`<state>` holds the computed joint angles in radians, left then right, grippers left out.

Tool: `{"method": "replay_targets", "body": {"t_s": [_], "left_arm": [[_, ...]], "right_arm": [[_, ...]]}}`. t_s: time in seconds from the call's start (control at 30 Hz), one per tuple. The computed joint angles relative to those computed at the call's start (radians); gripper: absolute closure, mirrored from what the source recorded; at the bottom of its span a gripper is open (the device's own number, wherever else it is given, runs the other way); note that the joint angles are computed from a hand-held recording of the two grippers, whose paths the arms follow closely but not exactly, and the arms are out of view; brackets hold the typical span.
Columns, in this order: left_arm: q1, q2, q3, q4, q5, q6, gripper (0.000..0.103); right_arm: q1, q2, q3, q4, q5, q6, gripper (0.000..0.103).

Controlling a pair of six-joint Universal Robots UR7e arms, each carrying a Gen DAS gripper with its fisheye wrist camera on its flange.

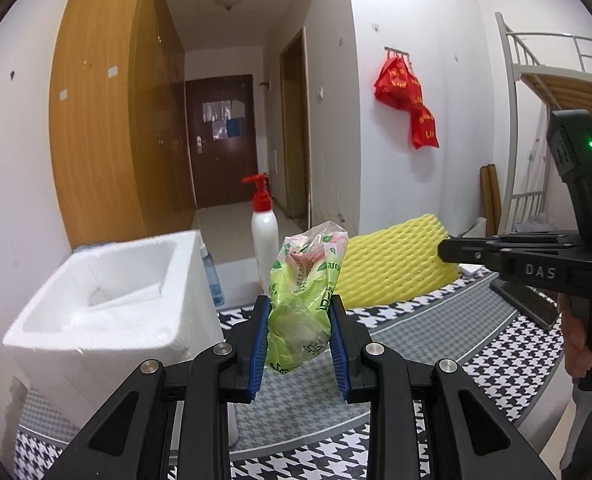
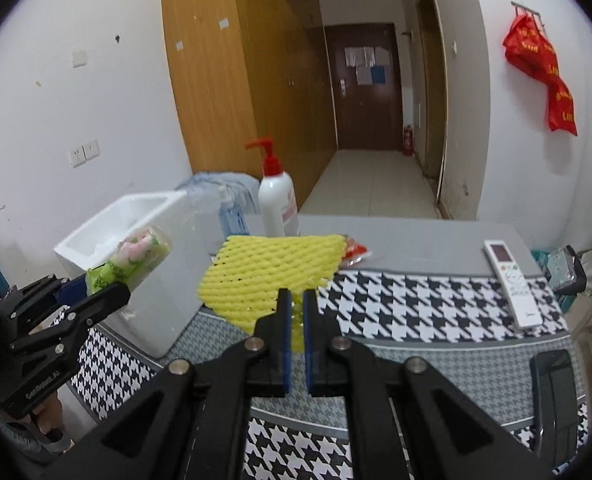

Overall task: Organize soft objects
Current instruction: 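Grasp and lift the yellow sponge with the right gripper, then lower the snack packet into the foam box and open the left gripper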

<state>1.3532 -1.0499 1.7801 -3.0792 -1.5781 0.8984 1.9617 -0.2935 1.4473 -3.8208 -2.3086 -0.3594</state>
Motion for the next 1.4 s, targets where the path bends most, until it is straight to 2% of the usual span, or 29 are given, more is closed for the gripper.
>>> {"method": "replay_targets", "body": {"t_s": [0.23,0.77,1.07,1.4], "left_arm": [[-0.009,-0.012,-0.010,-0.011,-0.010,-0.002,0.073],[-0.013,-0.024,-0.038,-0.059,-0.023,-0.004,0.073],[-0.005,-0.013,-0.080,-0.083,0.007,-0.016,0.073],[0.018,0.023,-0.164,-0.100,0.064,-0.025,0.073]], "right_arm": [[0.023,0.006,0.001,-0.067,-0.002,-0.038,0.096],[0.054,0.038,-0.067,-0.119,-0.001,-0.099,0.096],[0.061,0.060,-0.118,-0.099,0.035,-0.100,0.096],[0.065,0.107,-0.222,0.004,0.065,-0.116,0.096]]}}
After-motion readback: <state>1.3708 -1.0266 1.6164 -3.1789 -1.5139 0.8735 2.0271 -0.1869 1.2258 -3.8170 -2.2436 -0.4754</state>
